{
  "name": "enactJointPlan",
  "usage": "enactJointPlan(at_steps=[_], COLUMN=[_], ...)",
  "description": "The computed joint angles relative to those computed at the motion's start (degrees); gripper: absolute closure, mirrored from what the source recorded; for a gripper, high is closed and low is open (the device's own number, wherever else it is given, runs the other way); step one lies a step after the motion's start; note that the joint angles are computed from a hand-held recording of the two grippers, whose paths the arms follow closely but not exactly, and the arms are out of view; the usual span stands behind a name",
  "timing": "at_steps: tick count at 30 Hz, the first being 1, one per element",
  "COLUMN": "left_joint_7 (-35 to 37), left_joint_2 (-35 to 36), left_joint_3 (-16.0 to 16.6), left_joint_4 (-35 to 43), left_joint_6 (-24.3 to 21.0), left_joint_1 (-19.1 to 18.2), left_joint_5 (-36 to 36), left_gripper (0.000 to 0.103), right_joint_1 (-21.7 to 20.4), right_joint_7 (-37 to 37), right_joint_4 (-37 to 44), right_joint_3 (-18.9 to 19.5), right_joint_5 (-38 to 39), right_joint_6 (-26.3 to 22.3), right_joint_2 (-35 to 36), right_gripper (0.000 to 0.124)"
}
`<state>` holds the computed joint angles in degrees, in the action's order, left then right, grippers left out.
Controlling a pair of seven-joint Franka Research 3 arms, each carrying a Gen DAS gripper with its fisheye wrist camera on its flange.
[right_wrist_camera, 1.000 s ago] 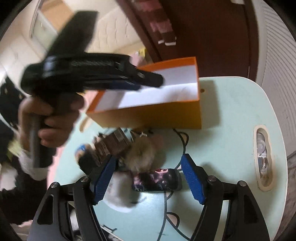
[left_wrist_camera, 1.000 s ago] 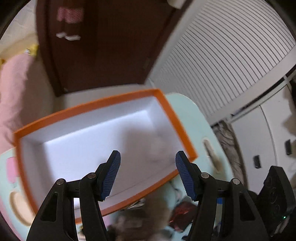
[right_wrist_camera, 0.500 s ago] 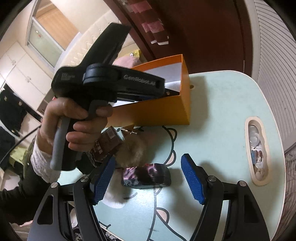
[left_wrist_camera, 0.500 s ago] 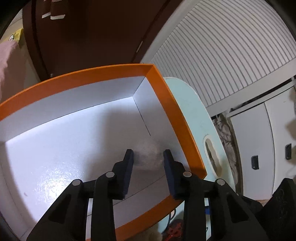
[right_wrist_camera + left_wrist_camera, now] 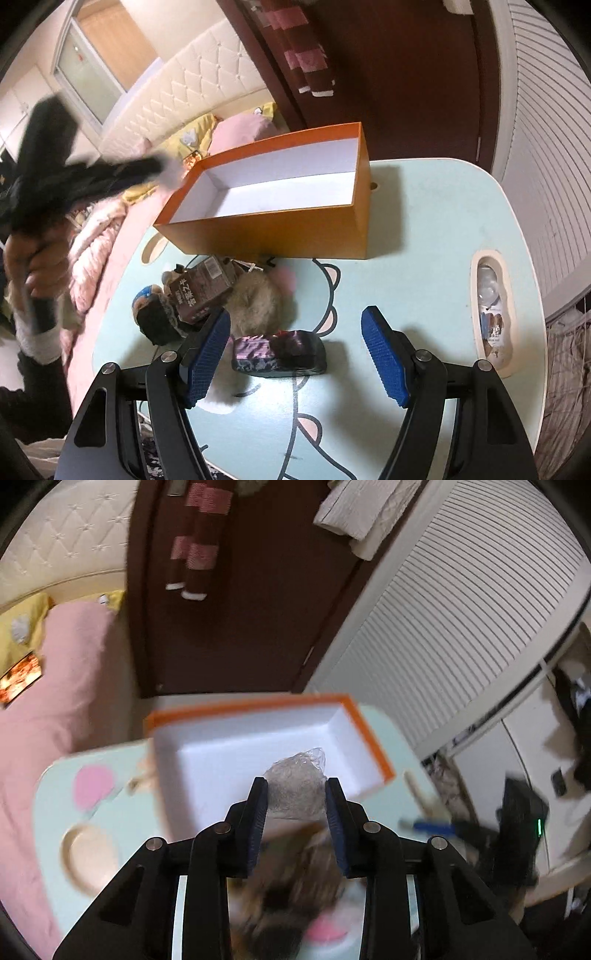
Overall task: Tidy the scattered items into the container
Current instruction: 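Grasp the clear plastic bag in the box with the left tool and lift it, then drop the plastic bag onto the table beside the items with the left tool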
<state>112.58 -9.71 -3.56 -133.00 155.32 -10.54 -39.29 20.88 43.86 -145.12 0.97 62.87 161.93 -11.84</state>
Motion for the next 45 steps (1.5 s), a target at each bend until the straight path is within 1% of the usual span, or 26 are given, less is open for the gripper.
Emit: enactJointPlan(at_steps=[4,5,7,8,11,12,13,15,18,19,21,22,23,26,27,28,30,31,32,34,35,37,40,41,43,45], left_joint_7=[-11.27,-12.35,-11.61,-13.01,-22.65,-24.01,-23.58,-20.74,-21.03,-20.53,-16.77,-16.07,-16.58,-25.10,-27.82,-28.90,-29.39,-30.67,-32.41,-36.41,-37.46,-38.74,-38.69,-38.97,-39.53,-40.93], left_joint_2=[-6.62,-7.39,-8.05,-7.74,-6.09,-5.66,-5.02,-3.33,-2.49,-2.41,-2.25,-2.32,-2.22,-1.92,-2.04,-2.33,-3.05,-3.57,-4.05,-5.07,-5.24,-4.71,-2.00,-0.90,0.69,1.46], left_joint_3=[-2.06,-1.44,1.46,1.61,-1.80,-1.51,0.21,4.46,4.05,4.44,6.93,6.86,5.83,-0.31,-1.59,-1.58,-0.08,-0.24,-0.84,-2.60,-2.71,-2.84,-3.44,-3.60,-3.87,-4.46], left_joint_4=[-10.10,-11.73,-14.09,-14.92,-16.81,-17.38,-17.76,-17.39,-18.18,-18.25,-17.71,-17.67,-17.79,-18.38,-18.42,-18.51,-18.54,-18.53,-18.44,-17.65,-16.78,-13.65,-7.02,-5.10,-2.67,-2.04], left_joint_6=[3.34,3.78,5.13,6.62,11.84,13.25,14.48,14.63,16.50,16.98,16.81,16.85,17.26,18.52,18.39,18.20,17.71,17.20,16.71,15.32,14.34,11.05,4.86,3.48,1.24,1.04], left_joint_1=[3.34,3.12,0.80,0.41,3.39,3.09,1.16,-3.47,-3.70,-4.50,-8.10,-8.38,-7.76,-1.79,-0.31,-0.22,-1.50,-0.96,0.12,2.98,3.43,3.76,3.54,3.40,3.25,3.44], left_joint_5=[12.32,12.87,10.57,10.98,18.88,19.41,17.81,13.57,13.94,13.45,8.85,8.14,9.04,19.60,22.96,24.56,25.61,27.09,29.16,34.47,36.25,39.17,42.60,42.81,42.88,44.06], left_gripper=[0.070,0.070,0.070,0.070,0.070,0.070,0.070,0.070,0.070,0.070,0.070,0.070,0.069,0.068,0.068,0.067,0.062,0.056,0.051,0.049,0.049,0.049,0.048,0.048,0.047,0.047], right_joint_1=[0.04,0.03,-0.07,-0.15,0.53,1.00,1.40,2.03,1.82,1.76,2.38,3.14,3.55,3.38,3.11,2.83,3.11,3.41,3.46,2.80,1.77,-1.52,-5.15,-5.48,-5.05,-4.46], right_joint_7=[1.82,2.38,4.71,6.18,7.83,7.47,7.34,7.23,9.43,10.24,10.11,8.73,7.77,7.60,8.27,9.12,8.12,7.02,6.56,7.84,10.71,20.40,34.87,38.70,42.57,43.57], right_joint_4=[0.11,-0.02,-0.18,-0.50,-1.97,-2.73,-3.54,-4.81,-5.66,-5.42,-4.47,-3.79,-3.18,-1.70,-1.45,-1.35,-1.08,-0.83,-0.57,0.29,0.95,3.57,10.34,12.44,16.12,17.54], right_joint_3=[0.56,0.76,1.68,2.16,2.20,1.84,1.51,0.86,1.09,1.15,0.66,0.21,0.10,1.05,1.55,1.97,1.50,0.99,0.79,1.24,2.13,4.63,6.53,6.54,5.84,5.05], right_joint_5=[-1.41,-2.38,-5.81,-7.96,-11.17,-11.13,-10.99,-10.85,-13.36,-14.17,-13.60,-11.71,-10.28,-9.64,-10.37,-11.30,-10.52,-9.30,-8.80,-10.52,-13.74,-24.28,-40.07,-44.11,-48.13,-49.12], right_joint_6=[-0.68,-0.80,-0.13,0.30,1.40,1.36,1.33,1.10,0.98,0.94,0.92,1.23,1.48,2.46,3.21,3.91,3.76,3.31,3.06,3.21,3.43,3.05,-1.71,-3.25,-6.35,-7.88], right_joint_2=[-0.04,-0.18,0.02,-0.07,-0.93,-1.73,-2.60,-3.81,-3.73,-3.07,-1.56,-0.73,-0.07,1.52,1.73,1.71,0.89,0.28,-0.13,-0.54,-0.35,1.16,5.69,7.23,9.94,11.11], right_gripper=[0.051,0.051,0.051,0.051,0.052,0.053,0.054,0.055,0.069,0.077,0.080,0.080,0.080,0.080,0.080,0.080,0.079,0.079,0.077,0.073,0.072,0.071,0.070,0.070,0.070,0.070])
